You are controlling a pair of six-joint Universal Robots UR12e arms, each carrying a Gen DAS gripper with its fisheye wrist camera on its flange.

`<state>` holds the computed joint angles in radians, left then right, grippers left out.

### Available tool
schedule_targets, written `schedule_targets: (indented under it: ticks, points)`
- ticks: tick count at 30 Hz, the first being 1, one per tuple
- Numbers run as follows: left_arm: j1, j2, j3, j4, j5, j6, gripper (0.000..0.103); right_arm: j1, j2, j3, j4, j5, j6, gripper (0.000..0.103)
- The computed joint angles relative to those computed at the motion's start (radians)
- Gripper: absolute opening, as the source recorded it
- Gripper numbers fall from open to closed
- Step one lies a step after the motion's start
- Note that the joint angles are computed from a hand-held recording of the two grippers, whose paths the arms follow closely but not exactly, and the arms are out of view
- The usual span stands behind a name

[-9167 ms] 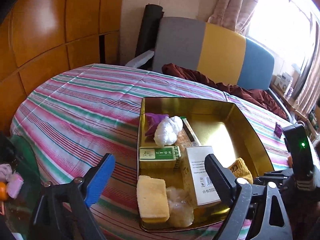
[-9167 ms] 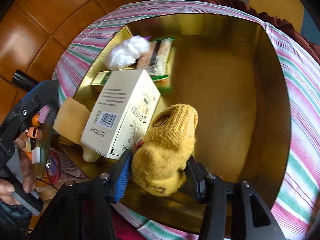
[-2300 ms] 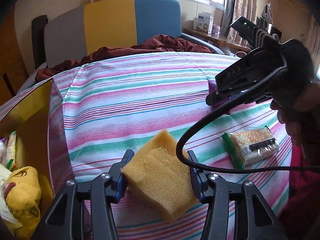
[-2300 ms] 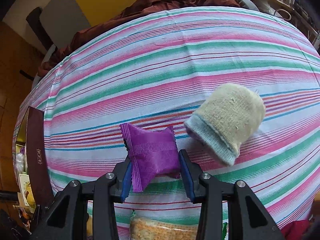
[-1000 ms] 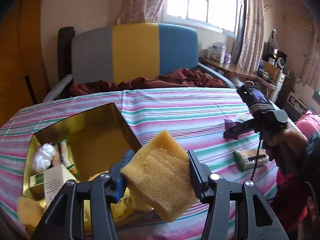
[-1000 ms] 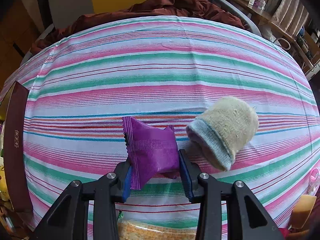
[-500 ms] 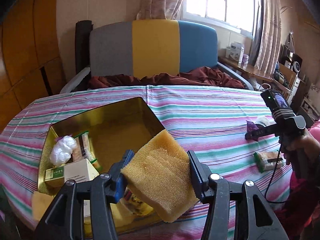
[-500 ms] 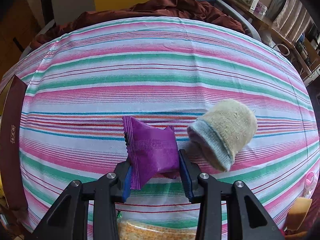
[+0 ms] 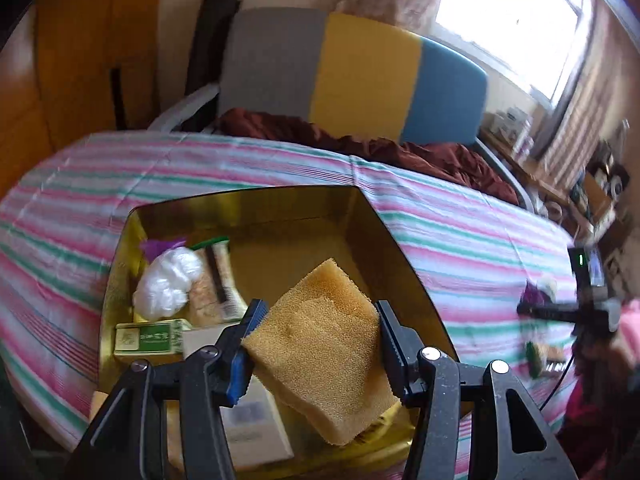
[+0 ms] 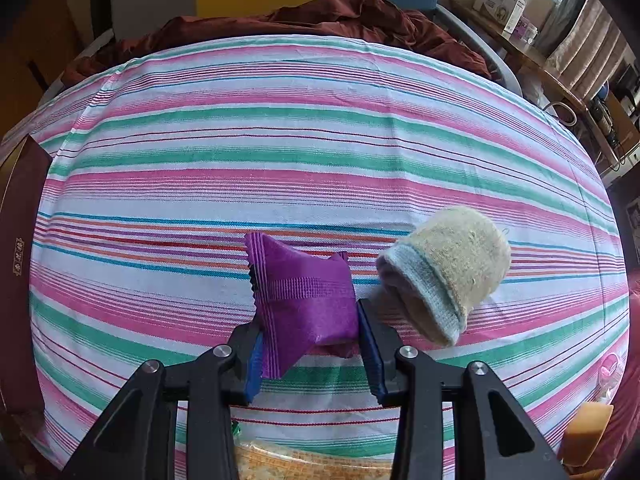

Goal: Organize objects
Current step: 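Lower the sponge into the tray and open the left tool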

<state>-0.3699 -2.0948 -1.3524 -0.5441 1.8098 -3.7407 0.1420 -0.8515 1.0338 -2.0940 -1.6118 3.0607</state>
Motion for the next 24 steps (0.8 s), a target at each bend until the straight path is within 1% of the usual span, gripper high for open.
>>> schedule_targets:
  ticks: [2,4,6,10,13,15,17,20,22,24]
  points:
    - [0.021,0.016,-0.021,0.007,-0.012,-0.047,0.055,0.002,0.000,-0.001,0.000,-0.003,-0.002,0.040]
    - [0.043,0.026,-0.030,0.005,-0.031,-0.070,0.055,0.004,0.002,-0.002,0.000,-0.005,-0.003,0.040]
    - [0.056,0.026,-0.026,-0.010,-0.028,-0.087,0.055,0.006,0.002,-0.001,-0.001,-0.006,-0.005,0.040]
    - [0.077,-0.001,0.017,-0.047,-0.069,-0.084,0.055,0.007,0.002,-0.002,-0.001,-0.008,-0.010,0.040]
    - [0.082,-0.039,0.072,-0.080,-0.079,-0.067,0.056,0.008,0.002,0.000,-0.003,-0.008,-0.012,0.040]
    - [0.086,-0.067,0.114,-0.113,-0.087,-0.053,0.056,0.007,0.002,-0.001,-0.002,-0.008,-0.012,0.040]
    - [0.093,-0.097,0.159,-0.156,-0.114,-0.024,0.056,0.007,0.002,-0.002,-0.002,-0.007,-0.012,0.040]
    - [0.097,-0.137,0.220,-0.237,-0.102,0.003,0.058,0.008,0.002,-0.003,0.000,-0.006,-0.012,0.040]
    - [0.099,-0.159,0.258,-0.307,-0.086,0.002,0.060,0.008,0.001,-0.003,-0.001,-0.005,-0.015,0.040]
    - [0.103,-0.170,0.275,-0.342,-0.075,-0.003,0.063,0.008,0.002,-0.003,-0.002,-0.005,-0.018,0.040]
